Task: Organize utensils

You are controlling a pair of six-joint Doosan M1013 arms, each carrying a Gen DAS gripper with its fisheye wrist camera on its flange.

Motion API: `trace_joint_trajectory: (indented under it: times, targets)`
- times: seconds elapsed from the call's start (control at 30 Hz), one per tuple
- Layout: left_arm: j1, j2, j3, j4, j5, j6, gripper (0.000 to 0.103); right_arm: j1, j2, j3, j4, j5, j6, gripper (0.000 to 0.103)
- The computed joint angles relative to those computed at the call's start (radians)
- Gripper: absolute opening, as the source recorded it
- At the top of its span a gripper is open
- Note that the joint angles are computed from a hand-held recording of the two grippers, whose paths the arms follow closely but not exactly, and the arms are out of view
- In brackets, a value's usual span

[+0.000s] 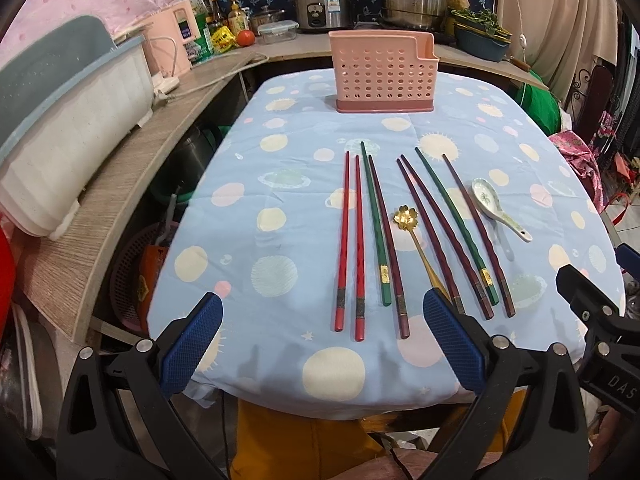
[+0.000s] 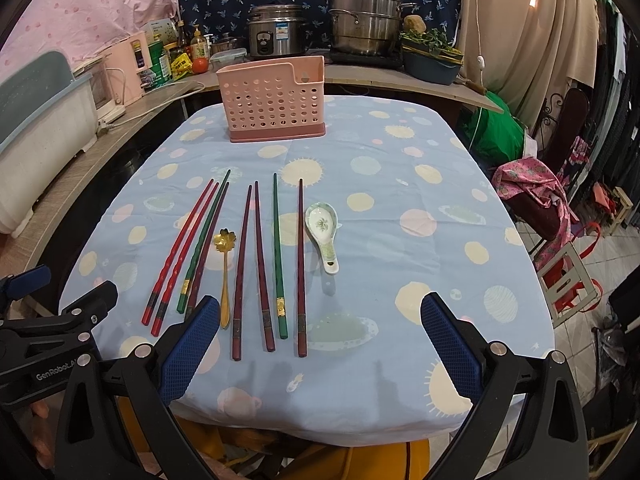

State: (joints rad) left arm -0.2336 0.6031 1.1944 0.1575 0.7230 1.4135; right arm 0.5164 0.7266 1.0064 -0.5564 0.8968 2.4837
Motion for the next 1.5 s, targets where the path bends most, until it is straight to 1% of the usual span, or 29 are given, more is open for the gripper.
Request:
trace_joint_trajectory:
  times: [0.1,0.2,0.33,0.43,0.6,0.7,0.73,0.8,0.87,1.0,1.07,1.13,1.2,1.27,1.3,1.33,1.37,1.4,1.43,1.5]
  targets:
    - [0.009,0.018,-0.015,-0.053,0.020,0.029,0.096,-0.005,0.003,0.003,0.008,-0.002,0.003,0.096]
    - [0.021,0.050,-0.047,-0.116,0.066,0.058,0.096,-0.012,0.005,0.007,0.022,-0.004,0.001,0.096]
    - [0.037,0.084,-0.076,-0.158,0.104,0.060,0.096,-0.020,0.009,0.007,0.041,-0.006,-0.005,0.096]
    - [0.042,0.100,-0.088,-0.146,0.107,0.045,0.094,-0.024,0.015,0.001,0.052,-0.002,-0.011,0.096]
    - [0.046,0.127,-0.114,-0.146,0.133,0.056,0.085,-0.029,0.025,-0.012,0.068,0.003,-0.025,0.096]
    - [0.049,0.143,-0.133,-0.157,0.151,0.068,0.075,-0.032,0.033,-0.023,0.077,0.009,-0.036,0.096]
    - [0.051,0.148,-0.141,-0.169,0.162,0.075,0.070,-0.033,0.037,-0.030,0.079,0.013,-0.040,0.096]
    - [0.052,0.154,-0.149,-0.177,0.174,0.076,0.067,-0.034,0.043,-0.039,0.083,0.017,-0.047,0.096]
    - [0.053,0.159,-0.155,-0.188,0.181,0.082,0.062,-0.036,0.047,-0.046,0.088,0.019,-0.053,0.096]
    - [0.055,0.161,-0.157,-0.216,0.181,0.106,0.056,-0.040,0.059,-0.062,0.104,0.028,-0.068,0.096]
    - [0.053,0.162,-0.157,-0.208,0.183,0.105,0.047,-0.041,0.065,-0.072,0.110,0.034,-0.077,0.096]
    - [0.049,0.160,-0.154,-0.194,0.180,0.106,0.044,-0.042,0.069,-0.078,0.113,0.035,-0.084,0.095]
    - [0.050,0.161,-0.157,-0.197,0.184,0.108,0.040,-0.043,0.074,-0.084,0.117,0.038,-0.089,0.093]
    - [0.050,0.163,-0.160,-0.195,0.186,0.107,0.033,-0.045,0.077,-0.089,0.122,0.039,-0.094,0.091]
    - [0.049,0.163,-0.161,-0.190,0.187,0.104,0.031,-0.046,0.079,-0.092,0.123,0.039,-0.096,0.089]
    - [0.049,0.163,-0.162,-0.189,0.187,0.104,0.025,-0.048,0.081,-0.094,0.124,0.038,-0.098,0.088]
    - [0.050,0.164,-0.164,-0.190,0.189,0.106,0.018,-0.050,0.083,-0.098,0.127,0.037,-0.102,0.086]
    - [0.050,0.166,-0.167,-0.189,0.192,0.105,0.013,-0.052,0.086,-0.103,0.129,0.038,-0.106,0.083]
    - [0.049,0.168,-0.172,-0.188,0.197,0.103,0.011,-0.055,0.088,-0.106,0.131,0.036,-0.107,0.083]
    - [0.050,0.171,-0.178,-0.190,0.202,0.104,0.010,-0.062,0.091,-0.110,0.137,0.027,-0.110,0.077]
